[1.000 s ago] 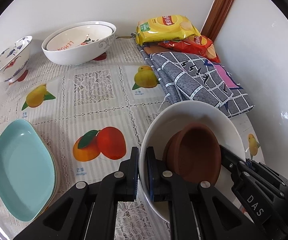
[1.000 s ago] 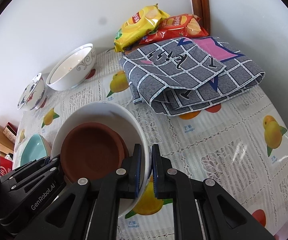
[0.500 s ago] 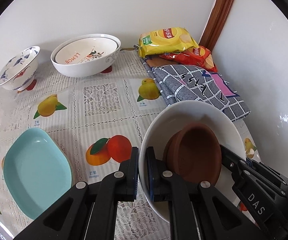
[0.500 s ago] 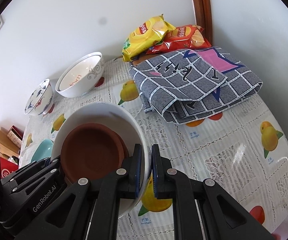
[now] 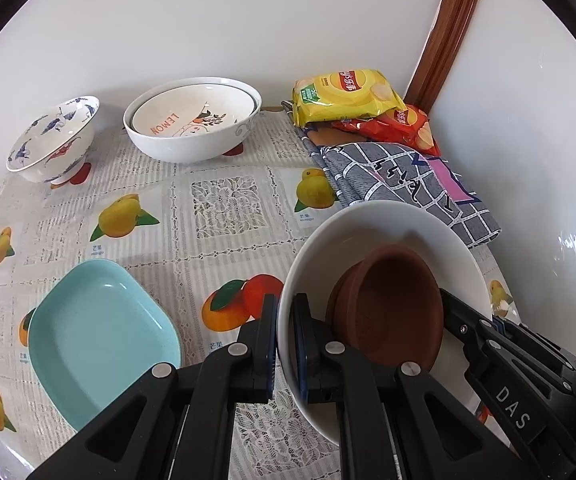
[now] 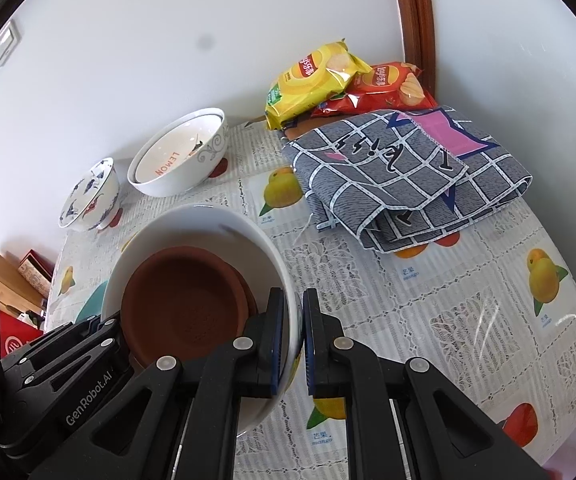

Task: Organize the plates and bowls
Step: 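Carry the white bowl with both grippers toward the teal plate stack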

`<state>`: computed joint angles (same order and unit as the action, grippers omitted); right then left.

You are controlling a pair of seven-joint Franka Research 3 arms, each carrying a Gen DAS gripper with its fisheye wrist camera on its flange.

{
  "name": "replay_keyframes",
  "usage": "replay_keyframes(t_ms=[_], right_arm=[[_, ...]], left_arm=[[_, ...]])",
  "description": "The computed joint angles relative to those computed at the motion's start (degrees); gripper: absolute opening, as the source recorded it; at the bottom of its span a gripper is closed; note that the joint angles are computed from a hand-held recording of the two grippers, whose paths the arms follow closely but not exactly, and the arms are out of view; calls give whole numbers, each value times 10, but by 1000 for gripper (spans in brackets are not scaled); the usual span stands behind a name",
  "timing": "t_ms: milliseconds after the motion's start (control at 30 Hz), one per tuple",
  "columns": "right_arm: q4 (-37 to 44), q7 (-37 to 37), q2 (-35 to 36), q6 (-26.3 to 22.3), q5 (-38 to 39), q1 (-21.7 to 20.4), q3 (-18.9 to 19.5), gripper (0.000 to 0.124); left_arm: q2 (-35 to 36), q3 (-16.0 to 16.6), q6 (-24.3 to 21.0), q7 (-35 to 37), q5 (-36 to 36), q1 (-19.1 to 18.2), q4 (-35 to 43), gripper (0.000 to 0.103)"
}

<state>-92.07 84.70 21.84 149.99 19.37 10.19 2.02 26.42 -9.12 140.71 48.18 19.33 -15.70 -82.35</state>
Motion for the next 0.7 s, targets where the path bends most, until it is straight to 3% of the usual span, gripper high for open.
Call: replay_keyframes(t_ms=[700], right_arm=[[-2,8,-10,7,-12,25,8,9]], left_arm=[[-67,5,33,-23,11,26,-90,8]])
